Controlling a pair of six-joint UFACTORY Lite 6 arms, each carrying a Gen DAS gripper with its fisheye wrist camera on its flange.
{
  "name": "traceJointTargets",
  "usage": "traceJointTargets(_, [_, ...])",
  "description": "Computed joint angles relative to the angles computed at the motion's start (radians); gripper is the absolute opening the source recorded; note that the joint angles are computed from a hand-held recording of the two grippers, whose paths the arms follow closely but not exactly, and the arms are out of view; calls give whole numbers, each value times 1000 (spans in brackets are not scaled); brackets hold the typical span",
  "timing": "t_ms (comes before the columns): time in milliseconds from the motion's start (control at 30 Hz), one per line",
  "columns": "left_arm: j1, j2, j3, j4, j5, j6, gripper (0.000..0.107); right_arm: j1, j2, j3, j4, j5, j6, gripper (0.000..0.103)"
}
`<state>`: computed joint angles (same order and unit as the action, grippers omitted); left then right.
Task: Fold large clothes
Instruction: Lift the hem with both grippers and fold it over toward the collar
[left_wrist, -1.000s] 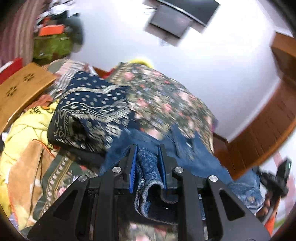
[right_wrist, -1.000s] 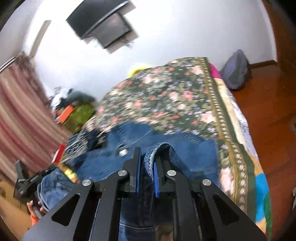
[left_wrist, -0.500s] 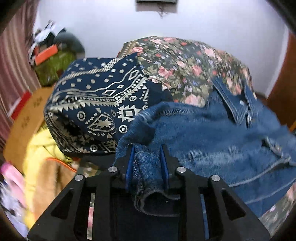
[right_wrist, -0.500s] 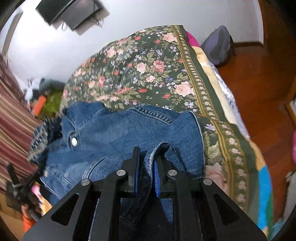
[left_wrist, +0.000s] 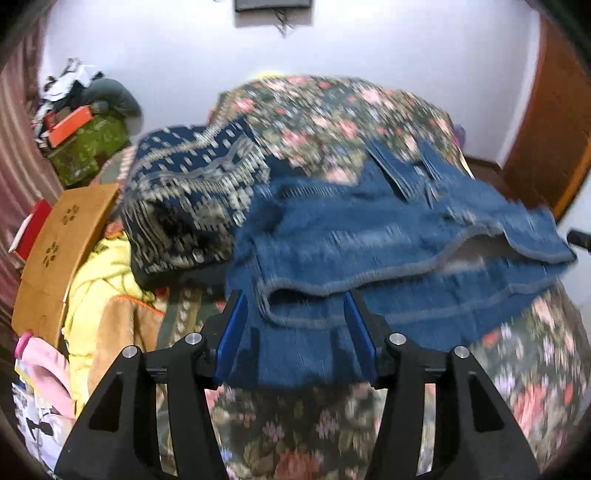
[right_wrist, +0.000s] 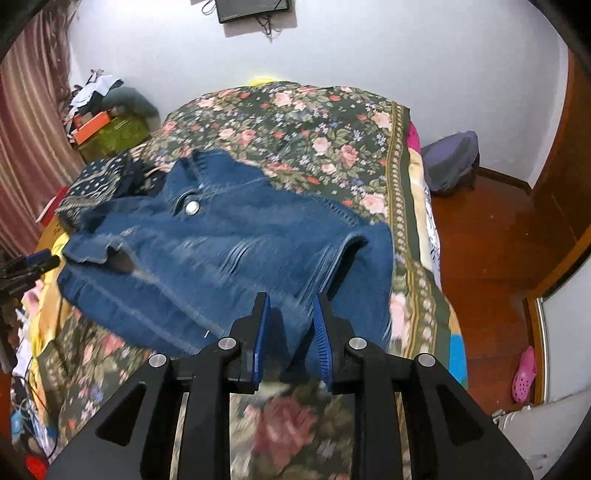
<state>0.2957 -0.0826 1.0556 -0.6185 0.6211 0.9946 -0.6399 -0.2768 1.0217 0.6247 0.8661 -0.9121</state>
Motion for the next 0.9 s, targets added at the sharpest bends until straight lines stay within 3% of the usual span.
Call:
traceJointTargets(233, [-78,-24,-122,141,-99,-45,53,27,-85,-113,-44,7,5,22])
traceJointTargets(433, [-168,67,-92,210,-173,-118,53,78,-89,-184,-78,-23,31,22])
traceJointTargets(600, [-217,136,-56,294,-244,-216,53,165,-41,-157,-150,-99,125,22])
traceJointTargets(767, [-291,196,-20,465,-347,-400,53,202,-13,-100,-184,-89,104,22])
traceJointTargets(900, [-331,274,81,568,-356,-522,53,212,37,-41,-193,-50,71,22])
